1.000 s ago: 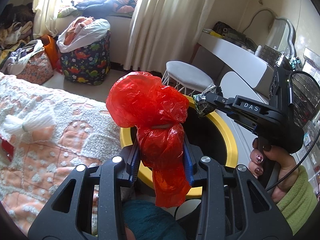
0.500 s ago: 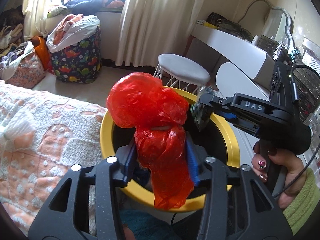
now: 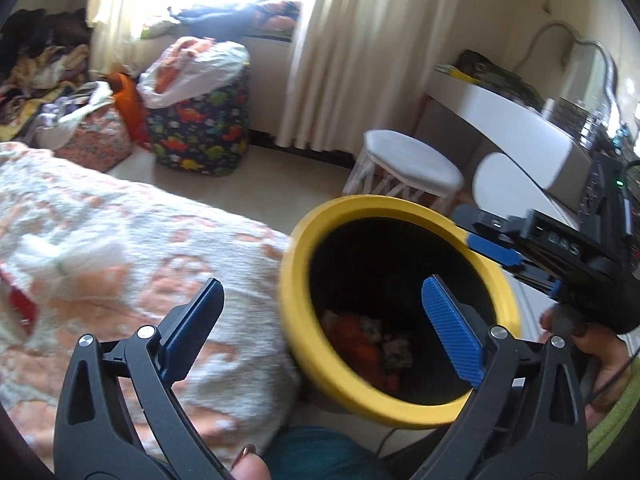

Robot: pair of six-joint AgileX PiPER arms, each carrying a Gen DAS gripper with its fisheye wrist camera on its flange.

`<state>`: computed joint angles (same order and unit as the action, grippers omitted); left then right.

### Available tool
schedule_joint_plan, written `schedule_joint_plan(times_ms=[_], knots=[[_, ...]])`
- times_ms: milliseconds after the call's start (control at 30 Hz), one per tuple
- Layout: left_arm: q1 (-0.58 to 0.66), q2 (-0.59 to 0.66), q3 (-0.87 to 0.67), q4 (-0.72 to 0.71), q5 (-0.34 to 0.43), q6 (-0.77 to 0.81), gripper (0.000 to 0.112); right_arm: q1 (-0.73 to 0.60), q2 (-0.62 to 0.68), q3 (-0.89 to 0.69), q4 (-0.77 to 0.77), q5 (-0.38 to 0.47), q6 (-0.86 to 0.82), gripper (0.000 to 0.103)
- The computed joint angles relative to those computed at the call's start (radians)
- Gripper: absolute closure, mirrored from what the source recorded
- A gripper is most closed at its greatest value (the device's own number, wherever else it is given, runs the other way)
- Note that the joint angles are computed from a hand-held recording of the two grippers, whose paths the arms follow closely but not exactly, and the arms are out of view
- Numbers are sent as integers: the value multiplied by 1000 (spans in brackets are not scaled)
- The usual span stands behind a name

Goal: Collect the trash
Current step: 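Move both open tools back toward the remaining trash on the bed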

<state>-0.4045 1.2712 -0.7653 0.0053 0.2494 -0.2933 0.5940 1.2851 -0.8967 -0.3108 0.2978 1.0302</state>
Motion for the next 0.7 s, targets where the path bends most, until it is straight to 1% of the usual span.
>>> schedule_joint_plan(times_ms=[67,100,167,333,400,433,533,633,700], knots=[[25,-32,18,97,10,-88,21,35,21,-25,-38,3,31,45],[44,-48,26,117,15,-103,21,47,27,-33,-42,2,31,45],[89,-73,35,109,27,-87,21,82,57,-71,-67,11,44,44],[250,-137,67,-59,31,100,21,165,140,-173,-90,43,56,42],[319,-157,78,-108,34,163,21,192,187,-227,-68,55,38,42],[356,-164,82,-145,38,203,21,207,207,-253,-62,65,36,42],[479,-167,82,-328,57,391,21,245,285,-352,-40,94,15,38],[628,-152,83,-557,88,622,21,278,373,-464,-12,126,-27,36],[716,-139,83,-675,119,740,21,294,434,-545,14,158,-70,36]])
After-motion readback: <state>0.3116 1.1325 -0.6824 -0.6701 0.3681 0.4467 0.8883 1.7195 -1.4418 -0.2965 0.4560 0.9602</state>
